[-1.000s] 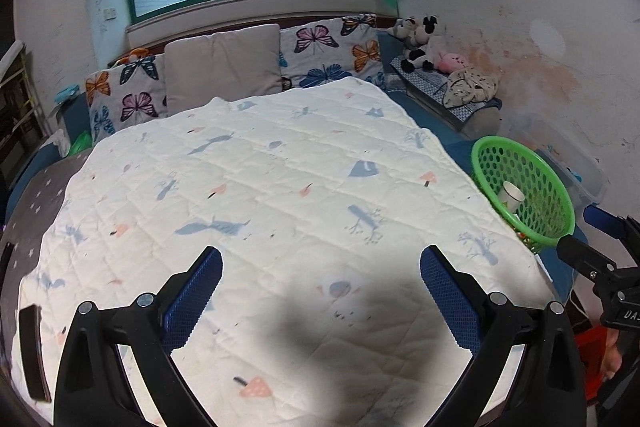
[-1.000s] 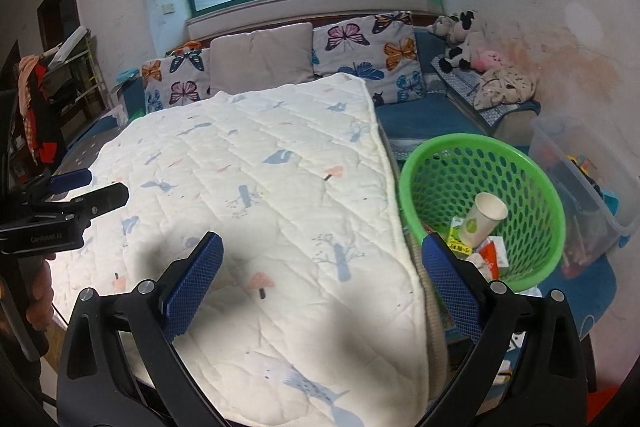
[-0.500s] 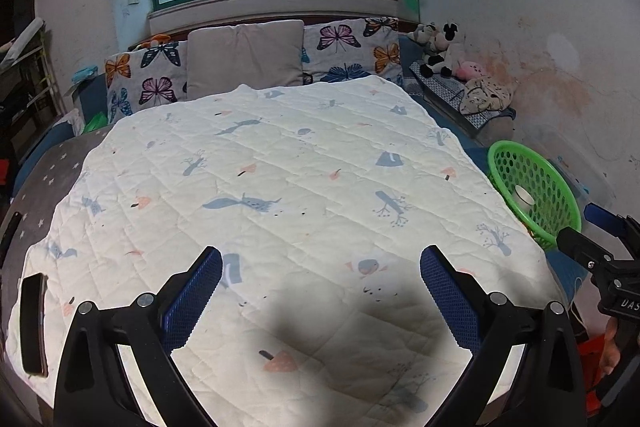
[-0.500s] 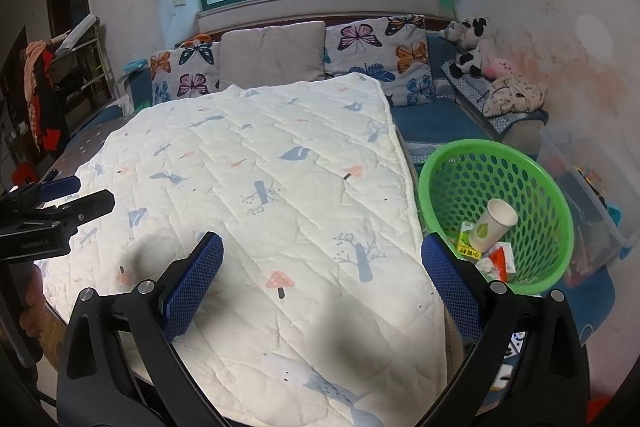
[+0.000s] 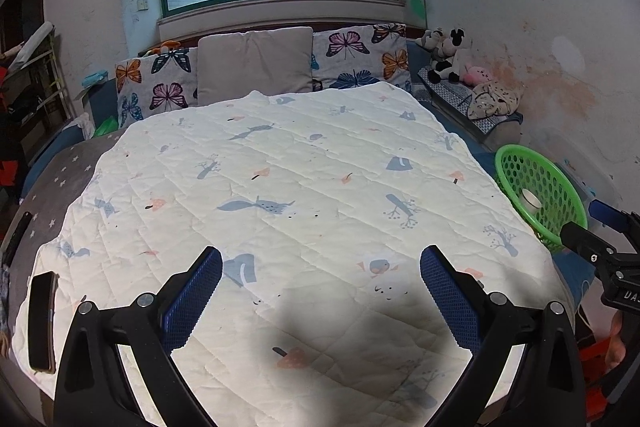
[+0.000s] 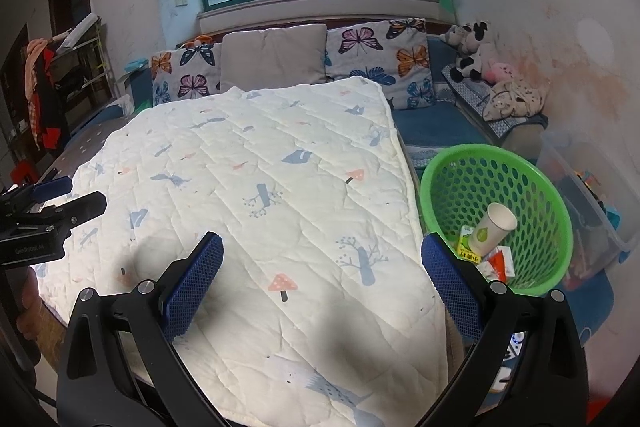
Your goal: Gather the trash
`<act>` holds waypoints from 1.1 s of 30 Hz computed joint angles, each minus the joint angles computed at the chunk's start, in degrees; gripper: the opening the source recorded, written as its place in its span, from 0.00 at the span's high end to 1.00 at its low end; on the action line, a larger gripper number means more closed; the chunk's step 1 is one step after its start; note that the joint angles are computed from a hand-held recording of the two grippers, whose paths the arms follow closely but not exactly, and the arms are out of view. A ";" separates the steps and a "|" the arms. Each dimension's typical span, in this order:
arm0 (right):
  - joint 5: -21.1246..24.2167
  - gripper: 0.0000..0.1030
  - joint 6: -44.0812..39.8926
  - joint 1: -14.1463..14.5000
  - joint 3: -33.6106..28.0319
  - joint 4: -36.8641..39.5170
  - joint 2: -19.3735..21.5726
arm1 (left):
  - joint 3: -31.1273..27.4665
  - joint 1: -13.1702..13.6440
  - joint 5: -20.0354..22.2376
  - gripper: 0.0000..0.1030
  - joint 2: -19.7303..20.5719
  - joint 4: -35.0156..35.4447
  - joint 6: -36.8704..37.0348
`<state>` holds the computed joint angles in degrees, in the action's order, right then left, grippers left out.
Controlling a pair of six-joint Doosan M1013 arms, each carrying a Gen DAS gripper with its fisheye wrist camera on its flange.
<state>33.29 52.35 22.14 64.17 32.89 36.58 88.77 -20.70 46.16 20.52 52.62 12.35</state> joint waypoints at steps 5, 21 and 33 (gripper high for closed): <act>0.02 0.04 0.15 0.05 -0.16 -0.18 0.04 | 0.08 -0.17 0.73 0.07 0.02 0.30 -0.60; 0.42 0.04 0.15 0.14 -0.42 0.00 0.18 | 0.15 -0.35 2.04 0.07 0.17 0.56 -1.60; 0.74 0.04 -0.30 0.16 -0.73 0.63 0.60 | 0.22 -0.37 2.48 0.07 0.20 0.44 -1.90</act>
